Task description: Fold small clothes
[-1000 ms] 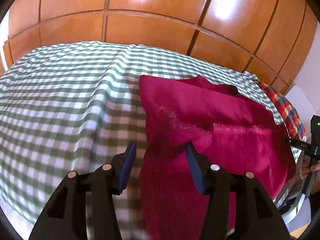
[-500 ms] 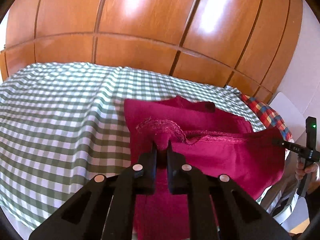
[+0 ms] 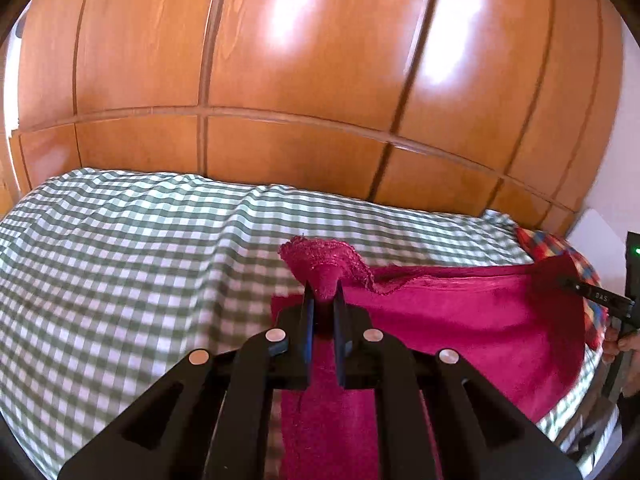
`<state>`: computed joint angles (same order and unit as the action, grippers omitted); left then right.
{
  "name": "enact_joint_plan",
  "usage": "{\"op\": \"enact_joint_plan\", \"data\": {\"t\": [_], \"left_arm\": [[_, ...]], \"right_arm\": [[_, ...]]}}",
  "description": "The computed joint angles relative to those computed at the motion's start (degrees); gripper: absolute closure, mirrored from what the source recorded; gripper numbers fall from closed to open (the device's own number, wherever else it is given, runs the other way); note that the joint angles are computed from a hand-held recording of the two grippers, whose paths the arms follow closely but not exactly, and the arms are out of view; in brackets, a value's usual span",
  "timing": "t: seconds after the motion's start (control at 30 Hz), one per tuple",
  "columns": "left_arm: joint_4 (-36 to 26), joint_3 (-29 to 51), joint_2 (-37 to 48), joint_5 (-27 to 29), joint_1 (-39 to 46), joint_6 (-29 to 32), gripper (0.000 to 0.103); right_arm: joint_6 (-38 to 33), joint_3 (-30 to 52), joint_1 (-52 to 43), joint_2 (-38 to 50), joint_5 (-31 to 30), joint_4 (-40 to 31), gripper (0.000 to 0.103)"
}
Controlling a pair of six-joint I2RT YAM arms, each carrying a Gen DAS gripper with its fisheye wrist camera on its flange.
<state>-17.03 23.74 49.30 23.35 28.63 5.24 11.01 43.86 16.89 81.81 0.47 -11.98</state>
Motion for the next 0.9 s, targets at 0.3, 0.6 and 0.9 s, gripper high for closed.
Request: {"op": "enact_joint_plan", "data": {"t": [0.3, 0.6, 0.9], "left_arm": [[18.3, 7.1, 31.4, -16.4, -12.2, -6.1, 0.096], [20.1, 7.7, 39.1, -26.6, -16.3, -9.0, 0.069], [3.8, -6.9, 8.5, -6.0, 1.9, 3.2, 0.051]], "right_arm": [[0.6, 6.0, -0.1, 20.5, 3.1, 4.7, 0.097], [-1.7, -1.3, -2.6, 9.7, -1.0, 3.8, 0.056], [-6.5, -21.2, -13.1, -18.4, -20.9, -9.5, 0.056]]}}
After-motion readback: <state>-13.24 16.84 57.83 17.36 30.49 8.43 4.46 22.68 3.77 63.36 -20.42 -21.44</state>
